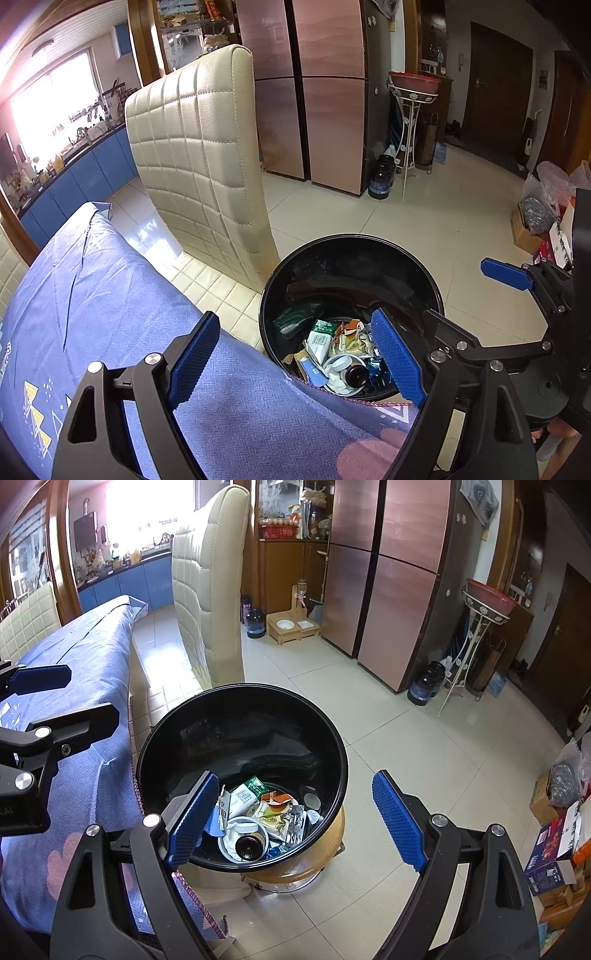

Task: Collect trash

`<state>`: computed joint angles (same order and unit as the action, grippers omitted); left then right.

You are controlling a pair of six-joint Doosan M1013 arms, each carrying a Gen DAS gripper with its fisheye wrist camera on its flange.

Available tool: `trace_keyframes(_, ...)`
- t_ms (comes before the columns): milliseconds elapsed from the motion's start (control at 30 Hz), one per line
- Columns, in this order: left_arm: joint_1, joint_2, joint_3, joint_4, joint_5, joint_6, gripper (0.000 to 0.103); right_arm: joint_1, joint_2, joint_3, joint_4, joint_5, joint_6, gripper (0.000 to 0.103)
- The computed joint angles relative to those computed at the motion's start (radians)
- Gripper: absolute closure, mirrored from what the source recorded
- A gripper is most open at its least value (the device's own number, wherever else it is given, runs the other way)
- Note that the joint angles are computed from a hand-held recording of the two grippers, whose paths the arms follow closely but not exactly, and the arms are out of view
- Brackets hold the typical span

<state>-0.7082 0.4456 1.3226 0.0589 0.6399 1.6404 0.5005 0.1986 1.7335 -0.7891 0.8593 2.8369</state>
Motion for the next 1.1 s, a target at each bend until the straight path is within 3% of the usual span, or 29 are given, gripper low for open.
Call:
trace_keyframes(500,0.005,-0.006,0.009,-0.031,-0.017,0.024,0.021,-0.002,-0.004,0.005,0.005,0.000,-0.001,0.018)
trace_keyframes(1100,0.007,0.001,-0.004,-0.069,0.026,0.071,0.021,-0.004,-0.002,0.004,0.012,-0.005,-0.003,0.017)
